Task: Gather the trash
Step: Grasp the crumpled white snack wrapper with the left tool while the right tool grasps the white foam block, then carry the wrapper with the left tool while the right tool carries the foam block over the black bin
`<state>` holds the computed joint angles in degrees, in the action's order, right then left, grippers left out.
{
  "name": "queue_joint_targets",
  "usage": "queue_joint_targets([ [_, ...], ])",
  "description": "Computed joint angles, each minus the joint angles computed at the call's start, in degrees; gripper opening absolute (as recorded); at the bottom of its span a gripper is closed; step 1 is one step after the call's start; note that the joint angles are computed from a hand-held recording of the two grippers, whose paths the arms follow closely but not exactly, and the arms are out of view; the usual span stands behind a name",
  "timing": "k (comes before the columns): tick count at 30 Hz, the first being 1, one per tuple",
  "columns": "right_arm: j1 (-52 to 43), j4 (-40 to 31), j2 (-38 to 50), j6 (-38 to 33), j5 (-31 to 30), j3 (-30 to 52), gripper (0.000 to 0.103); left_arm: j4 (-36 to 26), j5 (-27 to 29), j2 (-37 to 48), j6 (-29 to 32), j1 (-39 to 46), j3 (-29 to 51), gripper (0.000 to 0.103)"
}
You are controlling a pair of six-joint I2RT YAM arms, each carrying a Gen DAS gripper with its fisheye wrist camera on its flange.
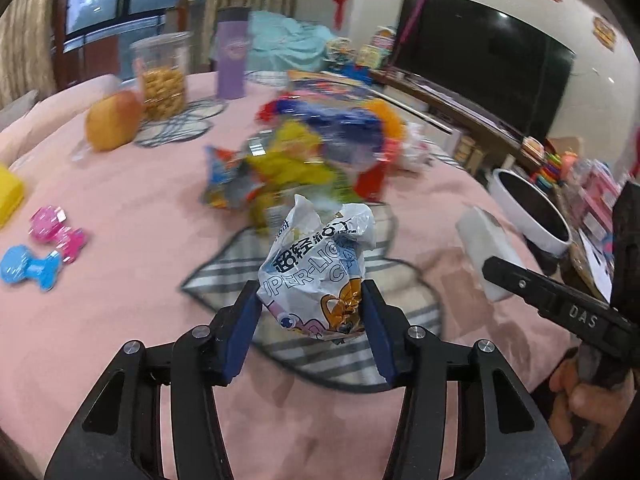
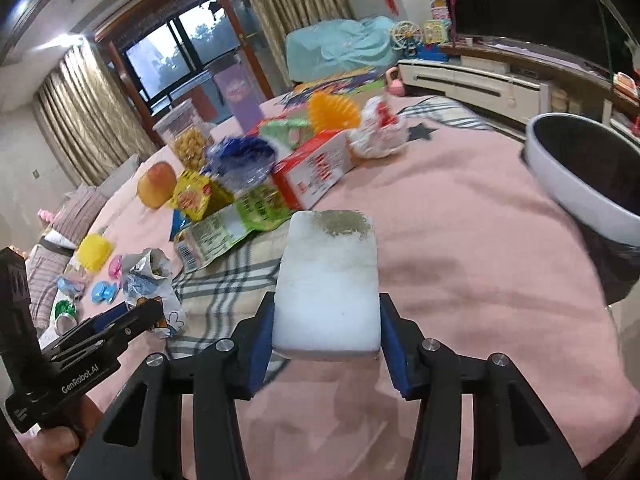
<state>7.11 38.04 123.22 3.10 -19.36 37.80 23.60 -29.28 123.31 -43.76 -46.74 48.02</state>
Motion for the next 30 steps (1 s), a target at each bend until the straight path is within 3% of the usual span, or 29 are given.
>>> queue_joint_targets([
  [15, -18.4, -7.5, -6.6, -5.2, -6.3, 1.6, 0.049, -15.1, 4.9, 11.1, 10.6, -3.4, 29.8, 0.05],
  [30, -29.0, -20.0, -2.4, -8.4, -8.3, 15.9, 0.049, -33.9, 10.4, 28.0, 15.8, -3.7, 66.3, 0.05],
])
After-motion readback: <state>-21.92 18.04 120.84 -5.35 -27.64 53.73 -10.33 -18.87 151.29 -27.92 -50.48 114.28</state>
